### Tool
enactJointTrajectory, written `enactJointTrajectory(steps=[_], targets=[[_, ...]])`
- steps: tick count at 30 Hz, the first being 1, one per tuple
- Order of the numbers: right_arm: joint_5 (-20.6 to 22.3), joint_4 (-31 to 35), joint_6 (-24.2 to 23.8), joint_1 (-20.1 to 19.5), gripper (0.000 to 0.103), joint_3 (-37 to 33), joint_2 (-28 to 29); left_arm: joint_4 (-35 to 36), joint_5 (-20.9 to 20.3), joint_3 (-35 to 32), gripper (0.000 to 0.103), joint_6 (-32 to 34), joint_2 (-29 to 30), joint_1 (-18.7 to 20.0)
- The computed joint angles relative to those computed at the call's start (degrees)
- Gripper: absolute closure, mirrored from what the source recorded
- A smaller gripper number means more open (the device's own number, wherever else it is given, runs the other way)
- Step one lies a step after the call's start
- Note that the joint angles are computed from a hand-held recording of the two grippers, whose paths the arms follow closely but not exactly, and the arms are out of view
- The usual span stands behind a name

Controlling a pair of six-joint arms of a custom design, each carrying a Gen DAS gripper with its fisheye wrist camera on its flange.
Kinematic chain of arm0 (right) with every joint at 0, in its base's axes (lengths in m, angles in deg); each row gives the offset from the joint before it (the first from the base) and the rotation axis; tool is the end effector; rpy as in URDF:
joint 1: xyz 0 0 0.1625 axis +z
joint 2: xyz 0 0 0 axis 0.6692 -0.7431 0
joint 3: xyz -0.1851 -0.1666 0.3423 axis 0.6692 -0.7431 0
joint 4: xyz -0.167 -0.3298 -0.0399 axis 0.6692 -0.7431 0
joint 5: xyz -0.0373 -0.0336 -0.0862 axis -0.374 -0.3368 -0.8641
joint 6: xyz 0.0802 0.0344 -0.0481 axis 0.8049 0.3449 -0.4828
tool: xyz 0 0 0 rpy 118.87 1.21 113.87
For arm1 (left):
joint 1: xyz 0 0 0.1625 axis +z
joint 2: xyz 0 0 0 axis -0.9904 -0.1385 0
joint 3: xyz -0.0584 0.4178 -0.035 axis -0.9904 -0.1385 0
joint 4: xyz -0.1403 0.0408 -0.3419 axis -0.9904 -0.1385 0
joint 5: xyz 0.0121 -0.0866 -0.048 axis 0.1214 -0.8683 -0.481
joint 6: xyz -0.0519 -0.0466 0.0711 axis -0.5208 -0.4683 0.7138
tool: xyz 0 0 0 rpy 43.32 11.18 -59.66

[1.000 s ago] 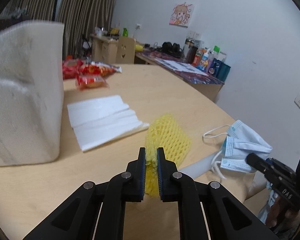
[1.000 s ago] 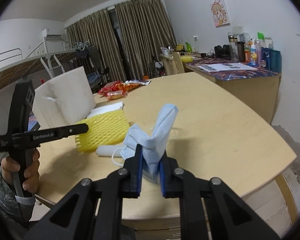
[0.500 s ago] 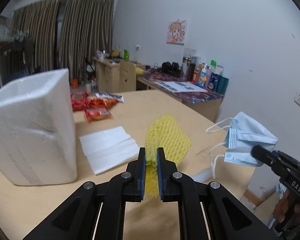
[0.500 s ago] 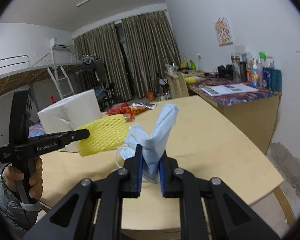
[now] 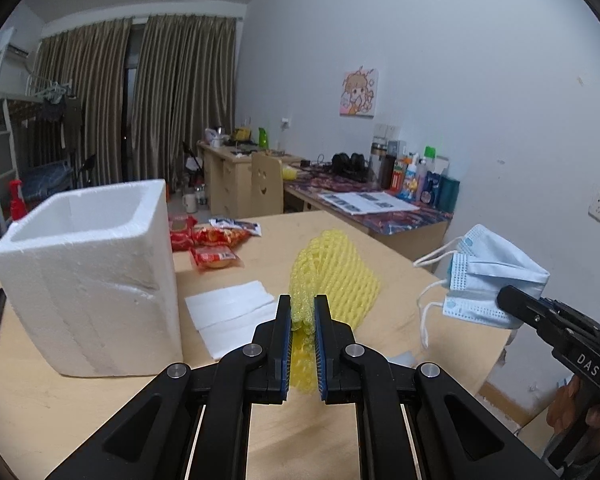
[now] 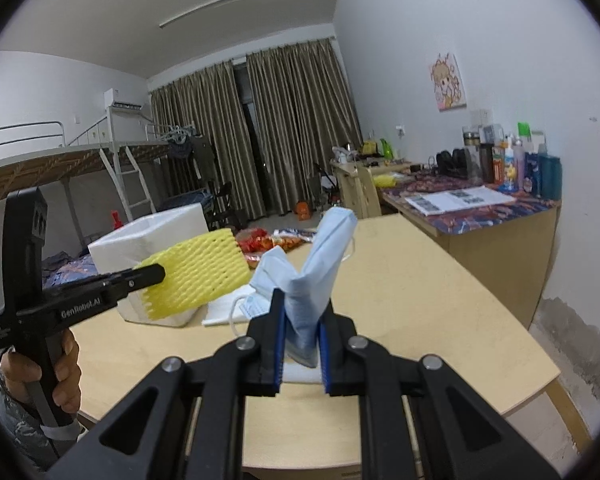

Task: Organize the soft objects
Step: 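Carry the net sleeve with the left tool over the foam box while the right tool carries the mask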

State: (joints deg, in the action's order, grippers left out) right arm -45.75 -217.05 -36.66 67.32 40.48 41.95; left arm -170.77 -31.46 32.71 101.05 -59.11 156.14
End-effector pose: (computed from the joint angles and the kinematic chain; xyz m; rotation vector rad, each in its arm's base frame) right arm 0.2550 -0.4720 -0.0229 0.4687 -2.0829 1.5513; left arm -0.0275 -0.6087 0.2294 1.1988 2.4285 -1.1069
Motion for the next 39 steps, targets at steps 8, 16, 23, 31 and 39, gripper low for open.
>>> enactJointTrajectory(steps=[8, 16, 23, 31, 39], targets=[[-1.1, -1.2, -1.6, 2.8, 0.085, -1.4, -0.1, -3.8, -1.3, 3.6, 0.092, 1.2, -3.9, -0.5], [-0.8, -0.8, -4.0, 5.5, 0.085, -4.0, 1.0, -6.4, -2.7, 6.9, 0.092, 2.4, -9.4, 0.3], [1.1, -1.1, -6.7, 8.7, 0.085, -7.8, 3.5, -8.7, -3.6, 9.9, 0.092, 3.0, -15.0, 1.8], [2.6, 2.0, -7.3, 10.9, 0.085, -11.2, 5.6, -11.7, -5.1, 12.9, 0.092, 3.4, -20.7, 4.8], [5.4, 6.4, -7.6, 12.4, 0.085, -14.5, 7.6, -13.6, -4.0, 14.4, 0.092, 2.5, -24.4, 7.2]])
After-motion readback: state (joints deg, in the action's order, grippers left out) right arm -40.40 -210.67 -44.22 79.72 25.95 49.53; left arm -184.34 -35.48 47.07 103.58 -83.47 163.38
